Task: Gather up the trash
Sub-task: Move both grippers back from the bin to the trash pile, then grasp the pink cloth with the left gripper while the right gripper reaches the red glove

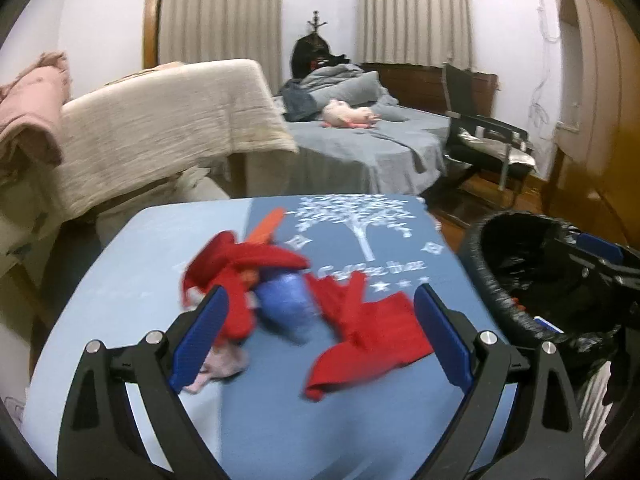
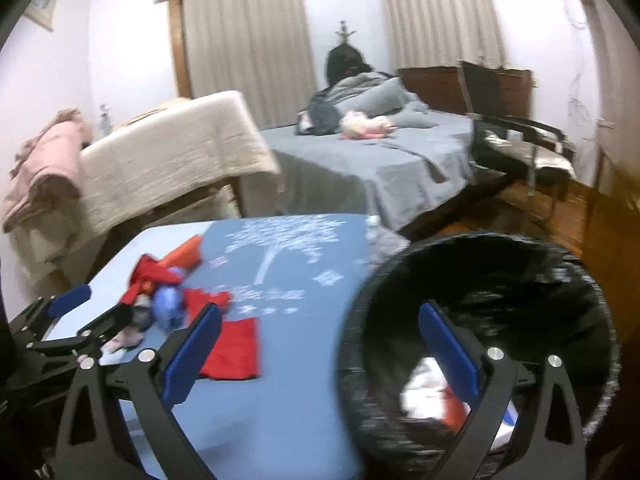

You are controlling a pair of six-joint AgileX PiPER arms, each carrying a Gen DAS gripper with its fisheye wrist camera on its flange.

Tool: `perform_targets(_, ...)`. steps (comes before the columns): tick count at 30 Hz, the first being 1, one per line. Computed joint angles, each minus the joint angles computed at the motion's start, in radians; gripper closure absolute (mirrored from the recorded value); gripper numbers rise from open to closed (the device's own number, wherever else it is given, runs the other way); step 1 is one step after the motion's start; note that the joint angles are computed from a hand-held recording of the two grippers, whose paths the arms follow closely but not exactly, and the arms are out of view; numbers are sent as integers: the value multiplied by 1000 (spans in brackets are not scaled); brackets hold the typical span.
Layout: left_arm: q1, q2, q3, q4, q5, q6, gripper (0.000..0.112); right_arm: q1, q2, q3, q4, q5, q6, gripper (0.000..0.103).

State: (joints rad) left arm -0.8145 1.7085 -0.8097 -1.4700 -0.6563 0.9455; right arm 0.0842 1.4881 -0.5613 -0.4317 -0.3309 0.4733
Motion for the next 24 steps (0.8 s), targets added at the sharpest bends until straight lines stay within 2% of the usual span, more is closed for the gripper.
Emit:
perform_targets(6, 56, -53, 120, 58, -25, -84, 21, 145, 70, -43, 195, 23, -172, 6)
perform_targets(13, 135, -85, 209, 103, -17, -160, 21, 227, 176, -104, 273, 58, -208, 6)
perform_targets(19, 194, -76, 246, 155, 11, -200, 21, 279, 277, -164, 409, 90, -320, 6)
perform_targets(24, 246, -50, 241, 200, 63, -229, 21, 301, 318, -182, 533, 94, -424, 6)
